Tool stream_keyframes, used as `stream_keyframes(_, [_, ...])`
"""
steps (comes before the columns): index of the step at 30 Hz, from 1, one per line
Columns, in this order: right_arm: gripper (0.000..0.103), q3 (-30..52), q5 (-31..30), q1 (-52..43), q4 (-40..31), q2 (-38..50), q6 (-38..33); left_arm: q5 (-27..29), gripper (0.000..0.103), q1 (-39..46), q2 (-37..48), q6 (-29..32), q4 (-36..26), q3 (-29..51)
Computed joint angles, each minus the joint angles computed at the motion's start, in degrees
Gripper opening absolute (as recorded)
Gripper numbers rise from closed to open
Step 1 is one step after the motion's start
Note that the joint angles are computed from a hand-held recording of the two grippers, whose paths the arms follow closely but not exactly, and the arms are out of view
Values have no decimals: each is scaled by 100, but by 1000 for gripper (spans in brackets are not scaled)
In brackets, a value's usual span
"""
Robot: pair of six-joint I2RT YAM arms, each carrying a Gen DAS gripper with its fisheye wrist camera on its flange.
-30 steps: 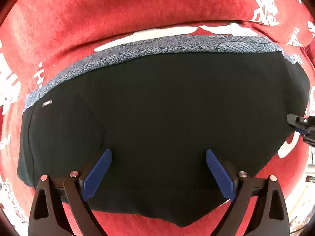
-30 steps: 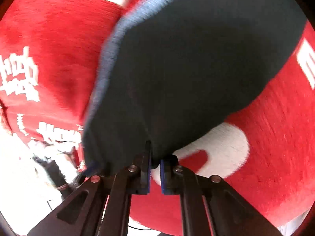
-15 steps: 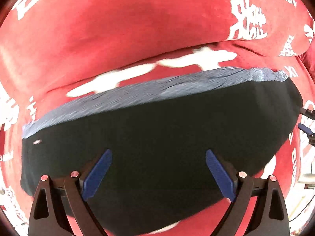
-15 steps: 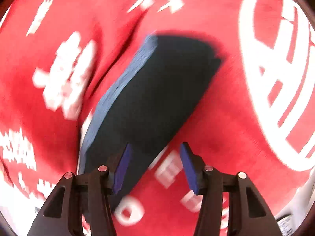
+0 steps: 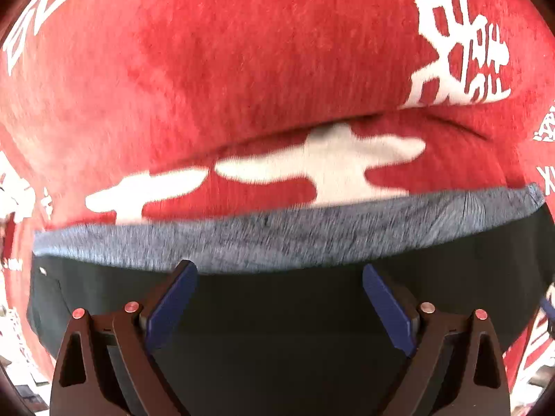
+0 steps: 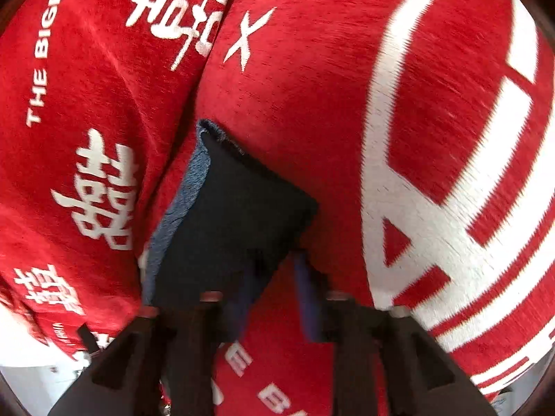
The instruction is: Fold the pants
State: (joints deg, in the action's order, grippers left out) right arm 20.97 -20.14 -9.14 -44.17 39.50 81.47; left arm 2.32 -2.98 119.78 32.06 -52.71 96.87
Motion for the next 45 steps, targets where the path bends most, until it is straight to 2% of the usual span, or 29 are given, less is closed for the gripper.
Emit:
stream_keyframes(1, [71,-94,-77,12,115,-102,72,-88,97,-90,73,-76,7,48])
stream_keyframes(4, [70,-524,-384,40,936,54,189,-246,97,-358,310,-496,190,151])
stream_keyframes(6, [43,-829,-479,-21,1653,270,375,-310,97,-451,432,-689,277,248])
stream_keyframes(7, [19,-847,-597,-155,1830,527,309,-399,97,-520,519,-783,313,349])
stream_keyframes(8, [16,-835,-666,-280,1857,585,273,-471,97,-582,612,-813,304,474])
stream_keyframes(11, [15,-435,-612,-507,1288,482,-346,-590,97,-674,716,-822,153,763])
stream_keyframes(13, [19,-345,-718,-539,1094,600,-678,-635,97,-661,652,-788,-21,883])
stream_keyframes(16, [36,-299,-844,-637,608,512,-654,-515,97,-445,295,-511,-344,856])
stream_keyframes(18, [55,-160,-794,-536,157,226,-568,-453,97,-245,76,-307,-644,812])
stream_keyframes(22, [61,369,-435,520,-491,131,-64,-514,97,195,-473,246,-1182,528])
stream_keyframes(24, [69,613,-274,1129,-604,310,300,-536,97,300,-824,398,-1305,171])
stream_keyframes(27, [74,1013,-84,1937,-704,609,723,-450,97,701,-1567,842,-1528,-492])
stream_keyframes(31, [79,1537,0,2539,-579,1175,902,-238,97,1169,-1954,1203,-2120,-606])
stream_keyframes(37, [79,2339,66,3271,-211,2235,1040,86,97,1881,-2290,1848,-2495,-757])
stream_keyframes(42, [79,2888,176,4001,252,2942,1482,308,97,2789,-2222,2553,-2715,-472])
stream_keyframes(45, [79,3362,207,4417,468,3494,1637,432,97,3433,-1946,2930,-3066,140])
